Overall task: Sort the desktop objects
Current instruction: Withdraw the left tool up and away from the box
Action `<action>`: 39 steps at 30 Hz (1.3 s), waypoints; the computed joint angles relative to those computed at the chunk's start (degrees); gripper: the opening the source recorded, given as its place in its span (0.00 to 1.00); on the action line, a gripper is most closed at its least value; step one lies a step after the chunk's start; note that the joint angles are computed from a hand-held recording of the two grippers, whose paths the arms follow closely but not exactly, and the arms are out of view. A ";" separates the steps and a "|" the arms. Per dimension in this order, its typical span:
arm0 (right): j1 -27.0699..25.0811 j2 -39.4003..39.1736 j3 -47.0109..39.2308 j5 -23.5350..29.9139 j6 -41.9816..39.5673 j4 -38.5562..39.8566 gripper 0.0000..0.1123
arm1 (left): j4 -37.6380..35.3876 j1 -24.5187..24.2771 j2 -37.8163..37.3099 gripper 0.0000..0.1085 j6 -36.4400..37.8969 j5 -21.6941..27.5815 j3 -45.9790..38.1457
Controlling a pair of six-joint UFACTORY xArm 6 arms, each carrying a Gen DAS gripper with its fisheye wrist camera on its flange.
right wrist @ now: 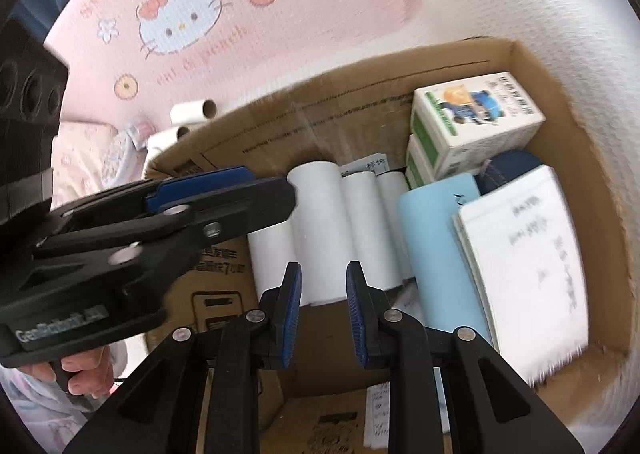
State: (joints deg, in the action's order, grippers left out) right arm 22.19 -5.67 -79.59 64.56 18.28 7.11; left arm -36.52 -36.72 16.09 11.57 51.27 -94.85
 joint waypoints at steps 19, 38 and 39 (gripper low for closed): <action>11.01 -0.24 -7.94 10.10 11.54 -23.96 0.18 | 5.74 2.18 -21.02 0.57 9.47 -5.18 20.44; 19.63 2.32 -14.43 16.50 8.20 -33.70 0.52 | 18.28 4.23 -22.11 0.64 4.09 3.44 14.25; 19.80 2.60 -14.85 16.74 8.07 -33.97 0.52 | 18.44 4.20 -22.51 0.64 3.79 3.02 14.61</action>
